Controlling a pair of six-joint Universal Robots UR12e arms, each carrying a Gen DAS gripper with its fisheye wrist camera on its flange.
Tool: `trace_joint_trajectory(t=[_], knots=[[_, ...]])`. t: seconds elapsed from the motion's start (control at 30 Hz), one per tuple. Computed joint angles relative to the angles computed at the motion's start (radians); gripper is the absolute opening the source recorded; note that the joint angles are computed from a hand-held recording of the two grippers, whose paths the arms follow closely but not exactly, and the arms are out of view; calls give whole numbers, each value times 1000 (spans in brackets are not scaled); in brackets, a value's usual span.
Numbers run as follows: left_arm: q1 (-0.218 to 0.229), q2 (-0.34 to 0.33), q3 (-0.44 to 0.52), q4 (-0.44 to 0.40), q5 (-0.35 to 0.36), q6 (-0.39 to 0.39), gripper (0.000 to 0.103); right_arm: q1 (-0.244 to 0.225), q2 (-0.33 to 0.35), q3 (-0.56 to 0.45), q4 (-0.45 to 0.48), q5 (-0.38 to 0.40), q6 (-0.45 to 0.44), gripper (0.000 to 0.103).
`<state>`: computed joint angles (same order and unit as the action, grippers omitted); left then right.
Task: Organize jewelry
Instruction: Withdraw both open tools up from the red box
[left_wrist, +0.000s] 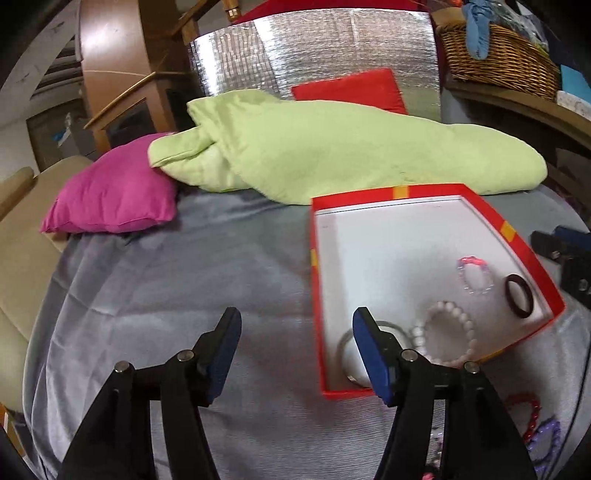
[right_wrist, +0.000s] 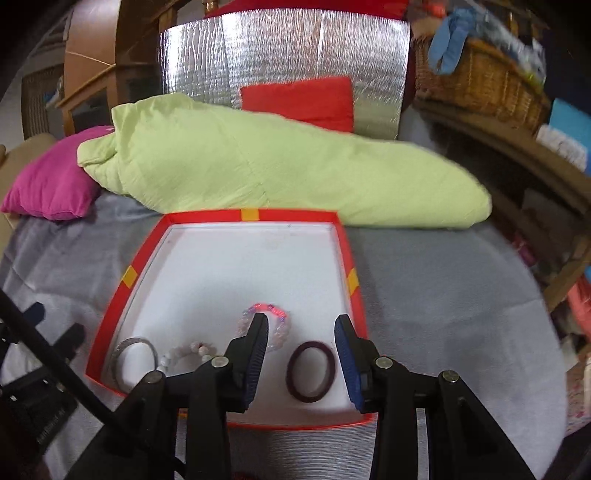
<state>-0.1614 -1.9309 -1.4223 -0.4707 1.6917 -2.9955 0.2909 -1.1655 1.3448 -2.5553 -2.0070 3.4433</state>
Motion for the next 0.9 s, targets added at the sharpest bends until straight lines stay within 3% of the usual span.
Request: trace_joint_trajectory(t=[0.4, 0.9], knots=[[7, 6, -4, 11, -18, -32, 64, 28, -4, 8, -93, -93, -73, 42], [10, 8, -7, 18, -22, -44, 64, 40, -12, 17, -140, -98, -99, 44]])
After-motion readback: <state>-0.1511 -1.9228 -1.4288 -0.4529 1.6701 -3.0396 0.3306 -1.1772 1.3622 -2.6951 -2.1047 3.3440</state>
